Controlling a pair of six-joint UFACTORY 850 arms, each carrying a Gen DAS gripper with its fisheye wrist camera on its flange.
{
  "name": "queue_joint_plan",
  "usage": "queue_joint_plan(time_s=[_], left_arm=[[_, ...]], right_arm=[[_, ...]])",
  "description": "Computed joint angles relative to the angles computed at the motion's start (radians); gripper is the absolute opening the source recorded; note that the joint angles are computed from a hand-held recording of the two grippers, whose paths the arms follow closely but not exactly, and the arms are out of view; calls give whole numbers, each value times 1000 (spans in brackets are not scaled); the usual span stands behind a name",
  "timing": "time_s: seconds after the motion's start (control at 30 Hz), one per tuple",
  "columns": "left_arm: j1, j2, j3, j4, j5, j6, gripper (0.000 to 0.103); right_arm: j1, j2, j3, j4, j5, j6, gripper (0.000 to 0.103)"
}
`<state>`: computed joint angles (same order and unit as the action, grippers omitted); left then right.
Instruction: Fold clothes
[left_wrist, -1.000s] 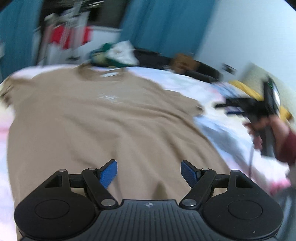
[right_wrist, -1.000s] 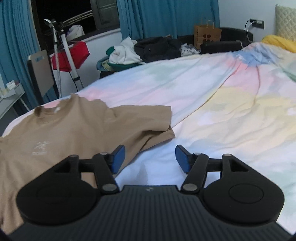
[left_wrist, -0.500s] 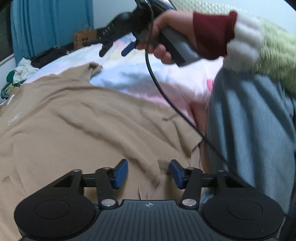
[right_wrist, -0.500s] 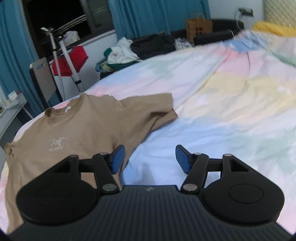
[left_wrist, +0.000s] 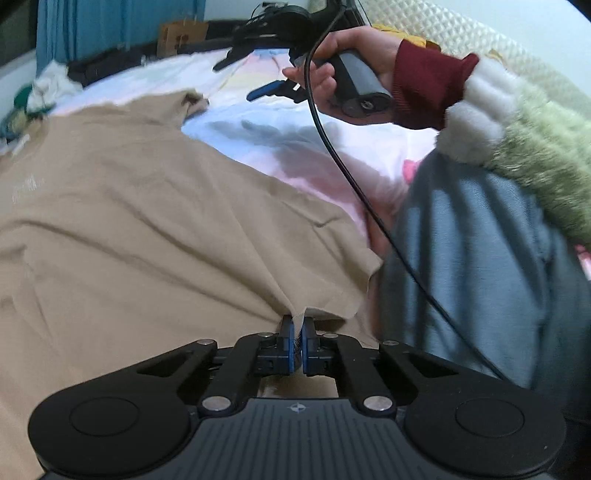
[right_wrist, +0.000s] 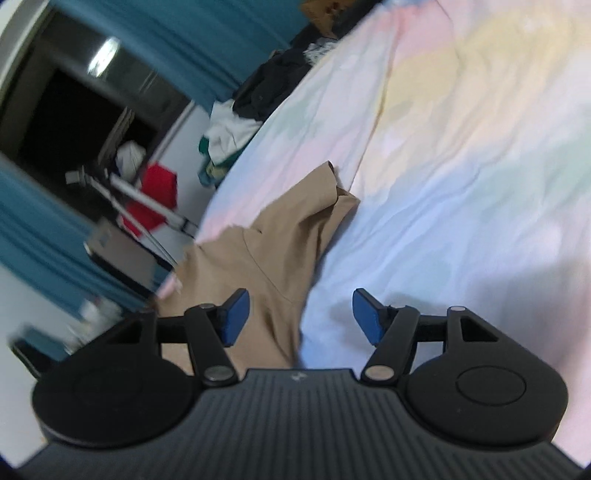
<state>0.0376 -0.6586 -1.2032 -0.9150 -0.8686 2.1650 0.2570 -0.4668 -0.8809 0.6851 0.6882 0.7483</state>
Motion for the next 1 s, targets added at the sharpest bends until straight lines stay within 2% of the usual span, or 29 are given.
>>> queue_joint_plan(time_s=[0.13,0.23,0.27,0.3,0.33,0.43,0.53,0.63,0.7,0.83,0.97,1.0], left_arm=[[-18,-25,-10,82,64,-82,4],[-21,-62,-57,107,18,-163,7],[-21,-70,-73,109,-5,-179,11],[-19,-76,-88,107,-24,-199,22],[-19,-79,-100,103,-38,-220,30],[-16,-87,-142,59,-56,-276,48],[-11,-114,-206,-85,-69,-297,59],[-24,-145,-254,-302,7,-285,60],[-27,-195,-314,-416,9,-319,60],[-22,-270,-392,-555,57,-328,60],[-18,-302,-418,-634,139,-334,60],[-16,-297,-410,-656,141,-322,60]], right_arm=[[-56,-50,-9,-189,60,315,65],[-108,-116,-71,-321,63,424,65],[-121,-137,-96,-344,53,419,65],[-132,-157,-121,-366,42,412,65],[-142,-182,-150,-362,28,392,65],[-163,-257,-232,-355,14,345,65],[-174,-326,-298,-360,58,309,65],[-167,-379,-334,-342,223,237,65],[-165,-405,-372,-331,259,175,65],[-158,-448,-489,-202,87,-70,65],[-146,-485,-541,-88,95,-193,64],[-142,-484,-546,-58,102,-228,60]])
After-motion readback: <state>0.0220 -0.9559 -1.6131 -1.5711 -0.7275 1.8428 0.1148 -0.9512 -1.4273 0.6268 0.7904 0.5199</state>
